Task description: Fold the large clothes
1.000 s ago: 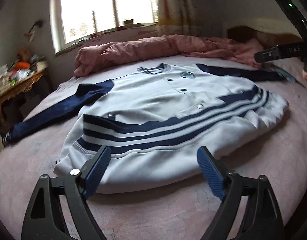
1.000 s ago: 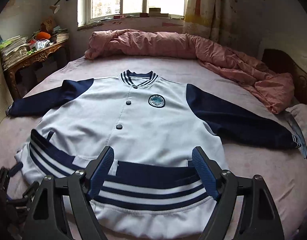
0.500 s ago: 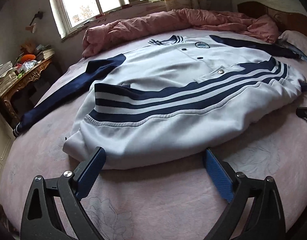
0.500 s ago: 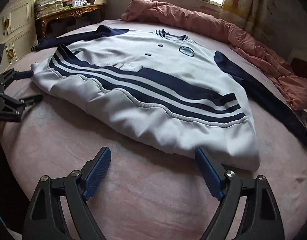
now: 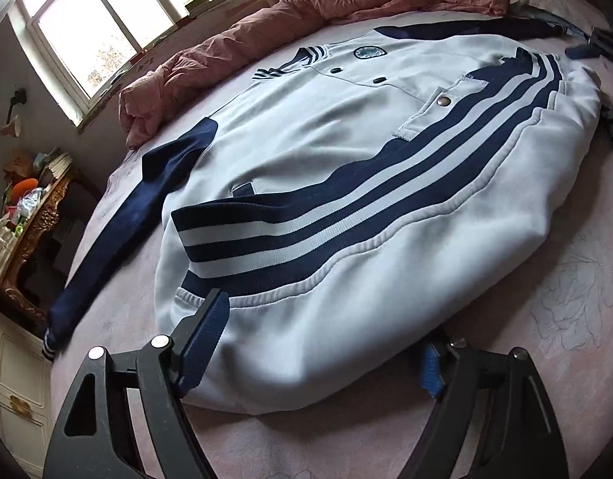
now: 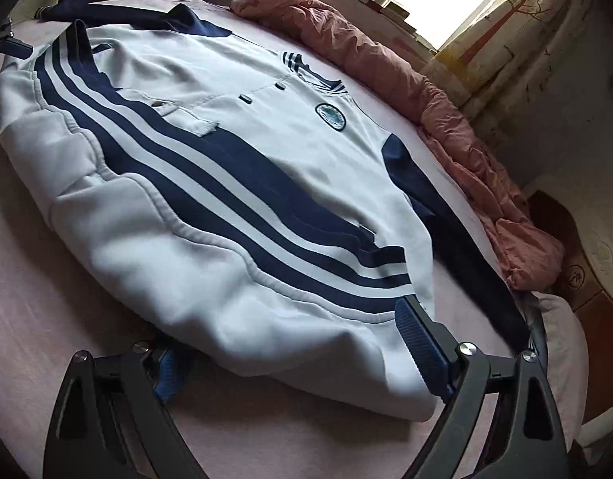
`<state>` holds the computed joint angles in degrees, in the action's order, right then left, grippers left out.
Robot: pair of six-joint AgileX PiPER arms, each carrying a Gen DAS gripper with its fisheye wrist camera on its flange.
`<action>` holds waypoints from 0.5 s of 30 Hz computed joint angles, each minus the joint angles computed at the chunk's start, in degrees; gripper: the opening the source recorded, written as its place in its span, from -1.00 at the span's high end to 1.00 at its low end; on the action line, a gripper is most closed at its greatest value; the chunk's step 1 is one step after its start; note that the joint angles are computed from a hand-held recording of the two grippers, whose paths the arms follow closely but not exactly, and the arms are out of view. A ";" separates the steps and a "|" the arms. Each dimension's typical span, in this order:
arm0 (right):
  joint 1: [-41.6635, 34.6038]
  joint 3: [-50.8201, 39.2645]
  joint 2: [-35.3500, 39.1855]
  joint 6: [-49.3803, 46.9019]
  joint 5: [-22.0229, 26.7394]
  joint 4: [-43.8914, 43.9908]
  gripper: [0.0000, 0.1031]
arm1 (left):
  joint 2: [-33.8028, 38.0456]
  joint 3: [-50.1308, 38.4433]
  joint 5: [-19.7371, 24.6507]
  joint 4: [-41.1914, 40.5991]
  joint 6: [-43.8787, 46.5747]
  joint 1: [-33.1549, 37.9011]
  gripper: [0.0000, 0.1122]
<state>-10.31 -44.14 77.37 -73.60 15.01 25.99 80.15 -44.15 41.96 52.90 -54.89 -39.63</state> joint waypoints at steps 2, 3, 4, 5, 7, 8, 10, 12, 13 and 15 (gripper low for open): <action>-1.80 -2.47 2.22 -1.06 4.53 2.44 0.16 | -1.70 0.40 -3.81 -5.15 4.99 2.32 0.16; -1.84 -3.35 2.79 1.85 5.97 0.89 0.32 | -1.89 0.06 -2.28 -4.56 4.18 1.58 0.46; -0.92 -3.28 2.44 6.02 5.70 -2.01 0.50 | -1.90 0.12 -0.17 -1.96 1.22 -0.42 0.52; -0.21 -2.71 1.48 7.90 4.91 -3.30 0.58 | -2.12 0.55 1.36 0.54 -2.13 -2.37 0.65; -0.50 -0.88 -0.81 5.05 3.06 0.98 0.69 | -3.60 1.67 2.33 2.57 -7.57 -3.84 0.72; -1.77 -0.92 -1.59 2.81 4.34 4.42 0.70 | -4.93 2.26 2.13 2.76 -10.30 -4.11 0.74; -5.26 -2.36 -2.26 -0.24 10.12 9.11 0.72 | -7.39 3.41 3.31 4.27 -15.13 -6.03 0.75; -8.28 -3.40 -3.13 -3.18 14.54 12.19 0.72 | -8.04 3.44 6.45 6.11 -16.92 -8.81 0.76; -8.74 -4.06 -3.19 -3.82 15.41 12.72 0.72 | -7.39 2.17 6.82 5.28 -15.10 -8.40 0.76; -8.30 -7.07 -1.73 -0.99 16.69 10.36 0.72 | -6.32 -0.34 4.60 0.84 -9.35 -4.80 0.76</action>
